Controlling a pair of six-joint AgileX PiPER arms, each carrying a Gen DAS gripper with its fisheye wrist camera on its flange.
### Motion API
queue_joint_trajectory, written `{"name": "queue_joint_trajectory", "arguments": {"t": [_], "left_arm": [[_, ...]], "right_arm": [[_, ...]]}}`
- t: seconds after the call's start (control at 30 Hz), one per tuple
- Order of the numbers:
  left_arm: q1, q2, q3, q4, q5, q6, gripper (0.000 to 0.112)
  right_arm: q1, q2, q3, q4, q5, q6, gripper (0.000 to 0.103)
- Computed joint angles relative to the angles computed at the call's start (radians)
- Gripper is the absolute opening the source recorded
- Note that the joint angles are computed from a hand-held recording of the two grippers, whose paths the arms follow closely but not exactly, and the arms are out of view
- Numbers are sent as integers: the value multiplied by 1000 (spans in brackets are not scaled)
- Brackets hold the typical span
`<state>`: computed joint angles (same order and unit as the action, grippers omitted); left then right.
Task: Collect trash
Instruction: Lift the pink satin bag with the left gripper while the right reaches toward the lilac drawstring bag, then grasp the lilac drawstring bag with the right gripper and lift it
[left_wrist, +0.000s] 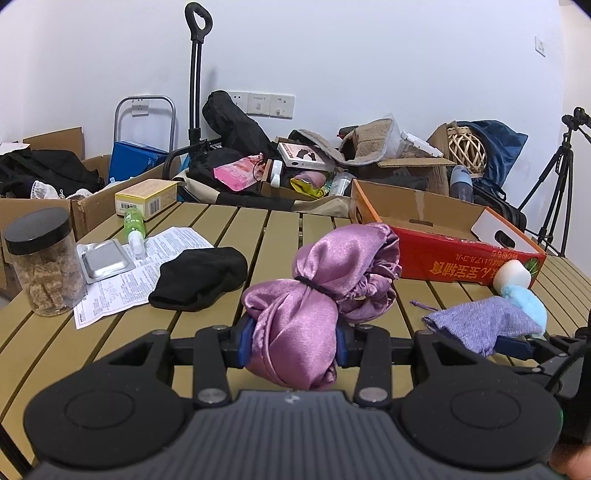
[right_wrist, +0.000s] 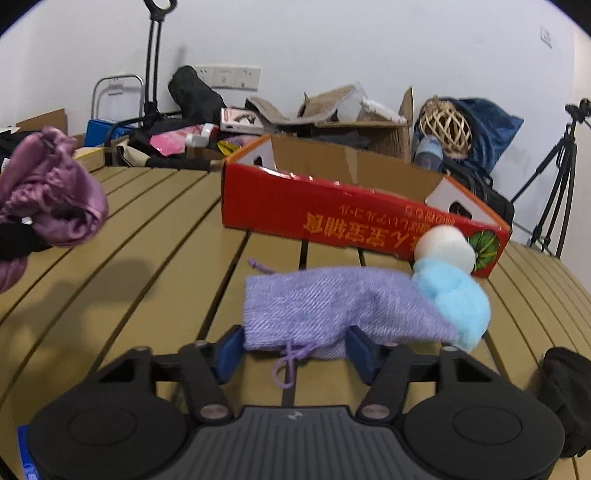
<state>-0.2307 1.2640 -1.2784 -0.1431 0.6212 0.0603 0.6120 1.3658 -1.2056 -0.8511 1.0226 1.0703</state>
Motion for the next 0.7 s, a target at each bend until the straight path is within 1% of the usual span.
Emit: {"name": "queue_joint_trajectory", "arguments": {"t": [0.07,0.13,0.2,0.3,0.43,0.57,0.7], "left_arm": [[1,-1,1,1,-1,2,41],[1,-1,1,2,1,2,41],[4,-1,2,-2,3,7,41],[3,-2,3,1,2,9,41],[-11,-7,10,23,-4,-7,41],[-36,-15,15,74,2,-47,41],[-52,-30,19,98,13,-69,41]], "right_arm": [[-15,-7,5,14,-16,0,44],[-16,-10,8,13,-15,3,39],[-15,-15,15,10,-14,10,24],[-18,-43,40,-3,-30,38,14],[9,-88,78,-54,-21,81,11],[70,-153,132,-139,2,148,8],[134,-213,157,-190,45,181,8]]}}
